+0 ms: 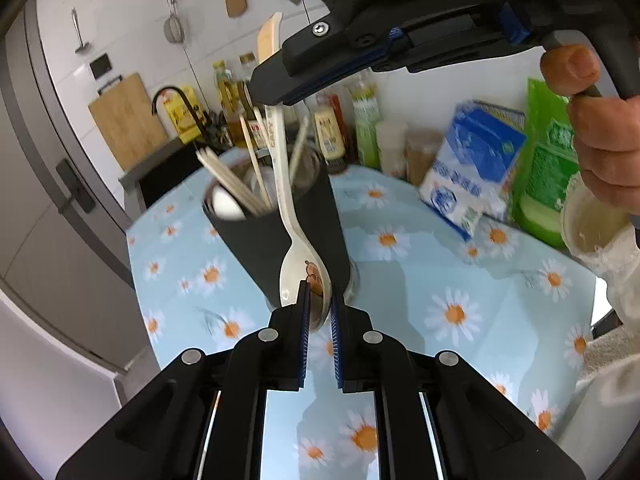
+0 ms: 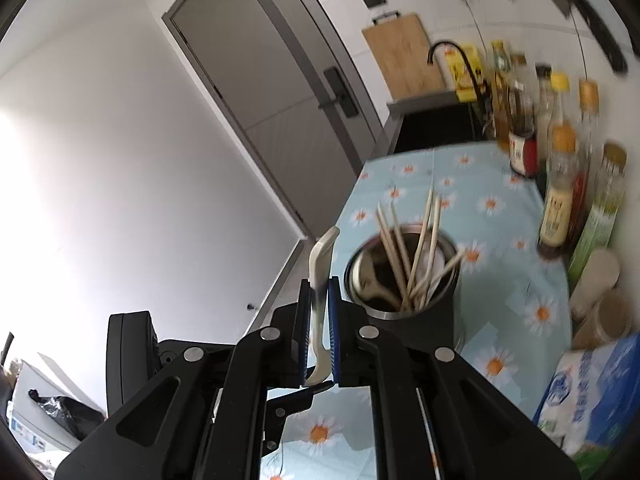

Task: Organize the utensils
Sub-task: 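Lift the white spoon with the left tool and lower it into the holder, then open the left tool to release the spoon into the holder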

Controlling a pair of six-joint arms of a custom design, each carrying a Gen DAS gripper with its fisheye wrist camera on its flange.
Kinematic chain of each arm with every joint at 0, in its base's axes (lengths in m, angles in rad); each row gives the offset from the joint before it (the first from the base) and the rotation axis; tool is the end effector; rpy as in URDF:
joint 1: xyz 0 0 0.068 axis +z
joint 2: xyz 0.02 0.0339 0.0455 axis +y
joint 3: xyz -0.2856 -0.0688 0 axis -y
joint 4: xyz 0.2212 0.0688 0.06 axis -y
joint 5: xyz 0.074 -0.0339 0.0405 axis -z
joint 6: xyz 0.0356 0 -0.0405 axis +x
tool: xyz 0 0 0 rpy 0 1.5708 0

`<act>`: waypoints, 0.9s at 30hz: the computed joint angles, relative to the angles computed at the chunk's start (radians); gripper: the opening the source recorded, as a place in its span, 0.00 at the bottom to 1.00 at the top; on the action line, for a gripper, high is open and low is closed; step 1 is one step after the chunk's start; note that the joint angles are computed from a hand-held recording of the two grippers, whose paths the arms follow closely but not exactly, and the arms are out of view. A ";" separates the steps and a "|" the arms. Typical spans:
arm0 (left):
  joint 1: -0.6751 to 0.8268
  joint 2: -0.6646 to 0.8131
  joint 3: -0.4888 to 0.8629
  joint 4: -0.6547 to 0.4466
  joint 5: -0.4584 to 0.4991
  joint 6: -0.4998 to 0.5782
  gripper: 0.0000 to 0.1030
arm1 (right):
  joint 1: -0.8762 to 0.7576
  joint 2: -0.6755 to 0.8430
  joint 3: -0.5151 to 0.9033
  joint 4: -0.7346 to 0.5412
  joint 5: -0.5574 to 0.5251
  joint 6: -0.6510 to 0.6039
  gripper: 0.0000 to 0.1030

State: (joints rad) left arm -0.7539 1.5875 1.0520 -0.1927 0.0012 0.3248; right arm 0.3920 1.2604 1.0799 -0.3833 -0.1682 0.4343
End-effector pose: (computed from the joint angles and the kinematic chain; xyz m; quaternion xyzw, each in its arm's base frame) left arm 0.2387 -0.2241 0.2648 0.4689 0.7829 -0.0876 0.3995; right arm 0.2319 0.1023 0.3465 -0.0221 0.8735 0.2604 0.4108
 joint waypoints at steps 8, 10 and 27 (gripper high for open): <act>0.015 0.100 0.199 -0.057 0.022 0.029 0.09 | -0.079 0.027 0.099 -0.012 0.006 -0.061 0.09; 0.020 0.126 0.237 -0.062 0.036 0.025 0.10 | -0.093 0.035 0.115 -0.011 0.014 -0.073 0.09; 0.061 0.224 0.309 0.058 0.047 -0.054 0.76 | -0.132 0.123 0.123 0.073 0.106 -0.150 0.29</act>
